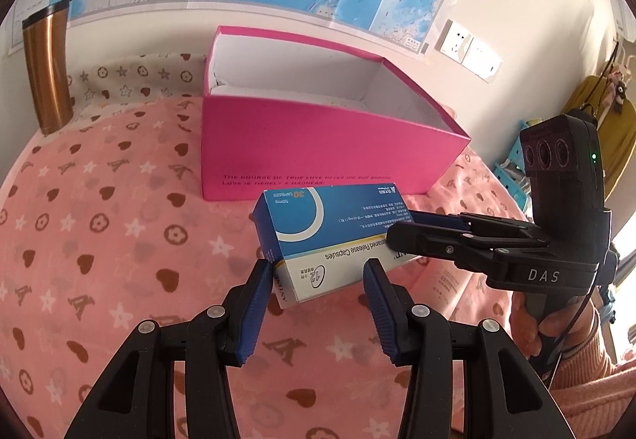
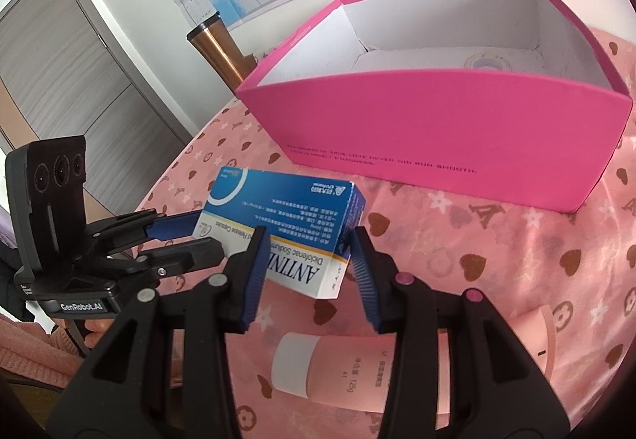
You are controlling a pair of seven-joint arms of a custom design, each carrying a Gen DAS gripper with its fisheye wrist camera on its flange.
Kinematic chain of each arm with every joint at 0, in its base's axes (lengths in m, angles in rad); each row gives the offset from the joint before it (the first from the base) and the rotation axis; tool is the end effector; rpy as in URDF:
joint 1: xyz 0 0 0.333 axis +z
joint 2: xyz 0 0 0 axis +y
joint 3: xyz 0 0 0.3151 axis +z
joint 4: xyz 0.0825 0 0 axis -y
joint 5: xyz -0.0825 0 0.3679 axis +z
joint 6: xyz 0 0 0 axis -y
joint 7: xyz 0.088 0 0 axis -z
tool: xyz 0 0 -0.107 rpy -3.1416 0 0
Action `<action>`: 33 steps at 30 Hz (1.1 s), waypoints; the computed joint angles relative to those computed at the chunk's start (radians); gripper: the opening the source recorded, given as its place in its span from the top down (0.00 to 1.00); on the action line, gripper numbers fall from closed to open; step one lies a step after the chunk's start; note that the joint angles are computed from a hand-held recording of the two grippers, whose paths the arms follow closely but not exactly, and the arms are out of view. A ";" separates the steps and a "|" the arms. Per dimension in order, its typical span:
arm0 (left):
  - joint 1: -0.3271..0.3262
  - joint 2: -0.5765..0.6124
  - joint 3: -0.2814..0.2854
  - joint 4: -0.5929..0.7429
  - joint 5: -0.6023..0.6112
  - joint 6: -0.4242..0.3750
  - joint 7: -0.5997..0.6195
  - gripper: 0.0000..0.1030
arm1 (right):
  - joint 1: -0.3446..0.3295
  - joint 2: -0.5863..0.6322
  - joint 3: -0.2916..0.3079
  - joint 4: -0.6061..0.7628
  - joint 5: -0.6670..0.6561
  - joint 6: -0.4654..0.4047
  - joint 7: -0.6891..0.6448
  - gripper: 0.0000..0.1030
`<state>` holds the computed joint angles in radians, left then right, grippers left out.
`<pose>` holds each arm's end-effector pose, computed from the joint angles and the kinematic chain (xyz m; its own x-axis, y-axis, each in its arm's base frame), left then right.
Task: Organize rigid objects
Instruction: 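Lift the medicine box with the right gripper over the pink box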
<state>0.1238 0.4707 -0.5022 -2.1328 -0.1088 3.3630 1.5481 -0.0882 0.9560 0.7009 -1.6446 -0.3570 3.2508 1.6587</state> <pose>0.5836 -0.1923 0.3147 -0.2093 -0.9335 0.2913 -0.7368 -0.0453 -0.6746 0.6375 0.3320 0.2652 0.5223 -0.7668 -0.3732 -0.6857 -0.1174 -0.7184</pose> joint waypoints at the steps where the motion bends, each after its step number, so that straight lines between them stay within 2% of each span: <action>1: -0.004 -0.002 0.004 0.001 0.000 0.002 0.001 0.54 | 0.000 -0.002 -0.001 -0.001 0.000 0.004 0.000 0.57; 18: -0.054 -0.008 0.051 0.041 0.024 0.037 0.013 0.54 | 0.010 -0.045 -0.053 -0.026 -0.094 0.084 0.107 0.57; 23: -0.047 -0.008 0.046 0.052 0.041 0.047 0.012 0.54 | 0.021 -0.059 -0.075 -0.018 -0.128 0.094 0.142 0.56; 33: -0.104 -0.013 0.108 0.089 0.030 0.054 0.029 0.54 | 0.045 -0.085 -0.108 0.017 -0.173 0.101 0.170 0.57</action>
